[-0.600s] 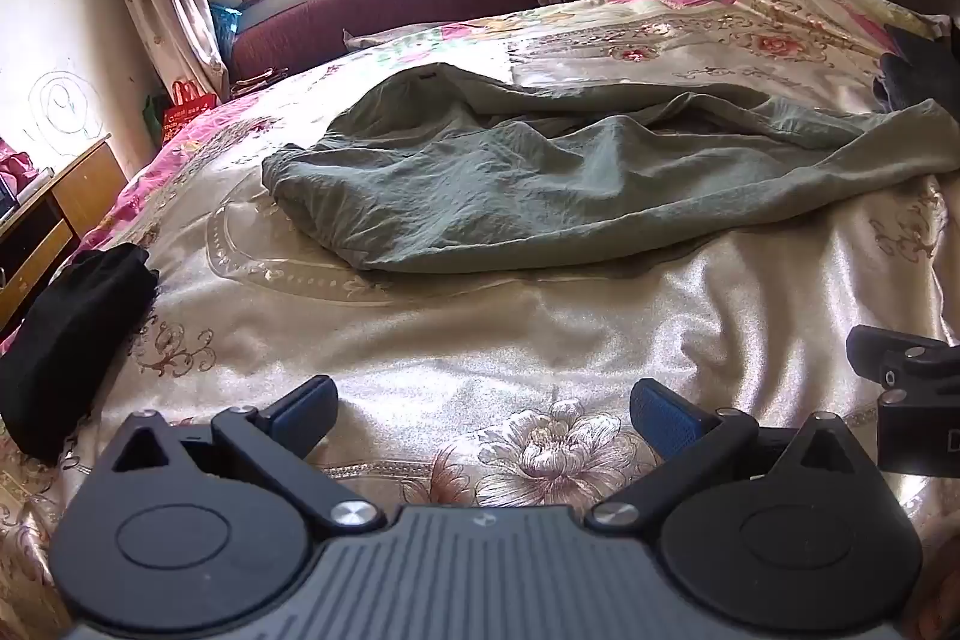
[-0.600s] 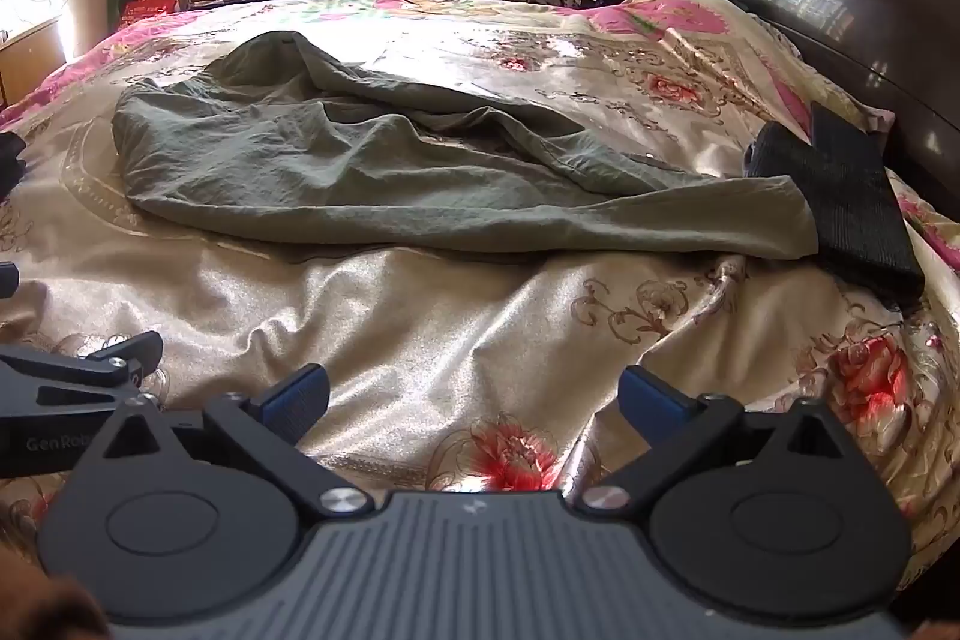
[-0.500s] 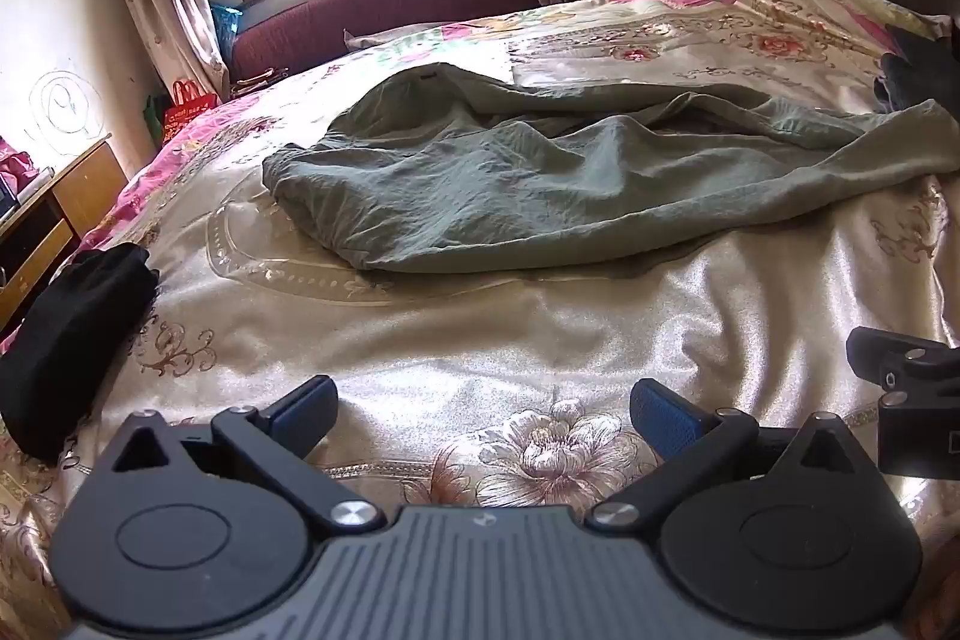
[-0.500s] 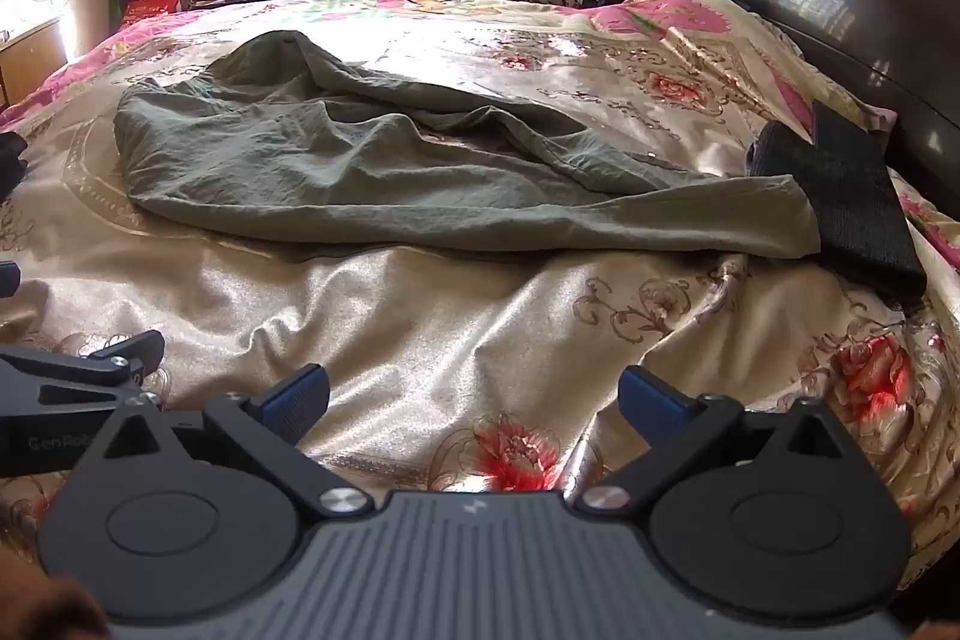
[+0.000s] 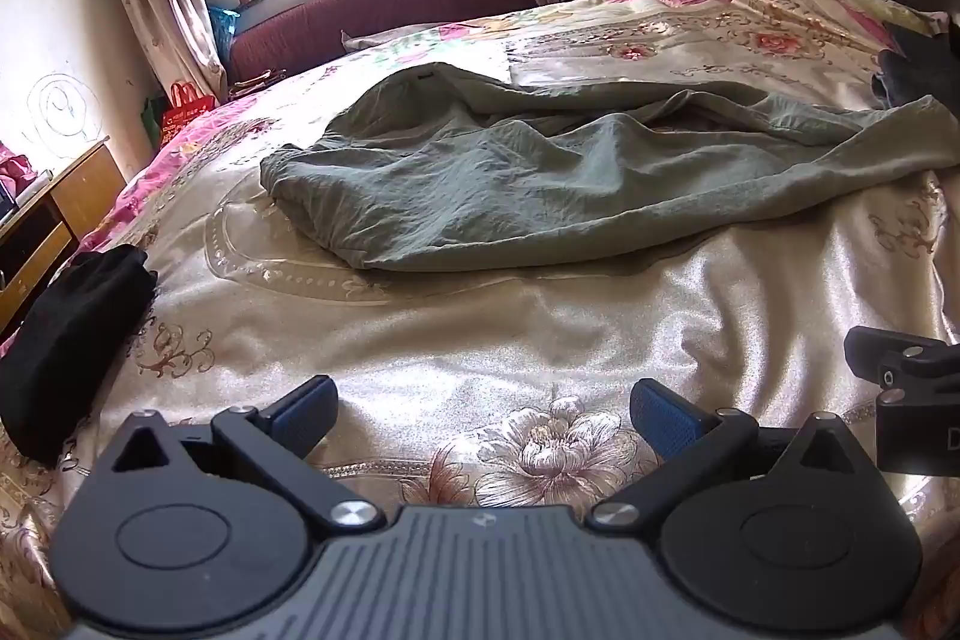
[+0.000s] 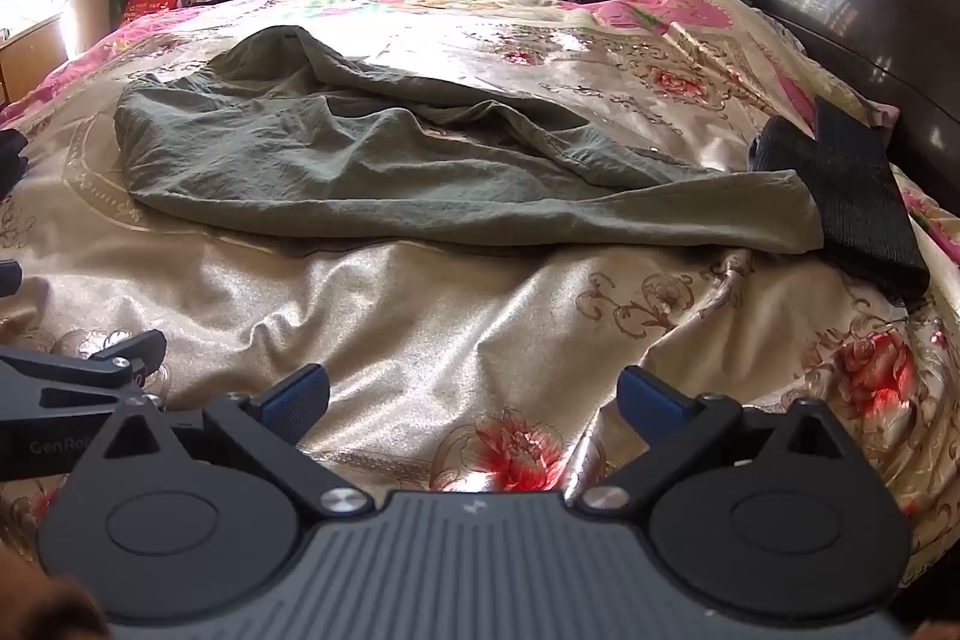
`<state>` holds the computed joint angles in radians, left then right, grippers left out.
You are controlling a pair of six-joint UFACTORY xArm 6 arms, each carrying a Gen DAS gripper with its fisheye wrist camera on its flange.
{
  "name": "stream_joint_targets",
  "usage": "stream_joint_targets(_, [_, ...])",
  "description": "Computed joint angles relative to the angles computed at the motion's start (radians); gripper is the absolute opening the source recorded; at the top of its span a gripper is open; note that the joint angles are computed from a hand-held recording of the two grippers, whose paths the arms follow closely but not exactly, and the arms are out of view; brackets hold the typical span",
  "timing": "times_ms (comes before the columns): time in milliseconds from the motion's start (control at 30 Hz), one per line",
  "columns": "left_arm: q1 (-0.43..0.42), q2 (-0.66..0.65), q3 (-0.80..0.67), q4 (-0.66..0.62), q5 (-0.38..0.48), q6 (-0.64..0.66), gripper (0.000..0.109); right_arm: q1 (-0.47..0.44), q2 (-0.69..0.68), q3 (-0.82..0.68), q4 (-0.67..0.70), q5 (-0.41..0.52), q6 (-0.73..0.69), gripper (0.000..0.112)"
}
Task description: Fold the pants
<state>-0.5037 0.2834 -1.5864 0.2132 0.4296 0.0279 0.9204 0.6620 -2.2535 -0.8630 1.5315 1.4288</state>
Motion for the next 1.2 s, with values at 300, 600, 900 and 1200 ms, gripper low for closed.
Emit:
stream_joint_targets(300, [0.001,0.003,-0.002,-0.008,-0.001,0.003,0.103,0.0,0.003,-0.005,0.0,0.0,-0.001,0.101])
stream_joint_targets(600, [0.004,0.003,0.0,-0.02,-0.005,0.013,0.103,0.001,0.002,-0.004,-0.001,-0.003,-0.004,0.101])
stream_joint_targets(900, [0.004,0.001,0.0,-0.022,-0.002,0.016,0.103,0.0,0.002,-0.003,0.004,-0.005,-0.004,0.101])
stream_joint_targets(1200, [0.002,-0.001,0.004,-0.009,-0.007,0.008,0.103,0.0,0.003,-0.004,0.004,-0.006,-0.004,0.101])
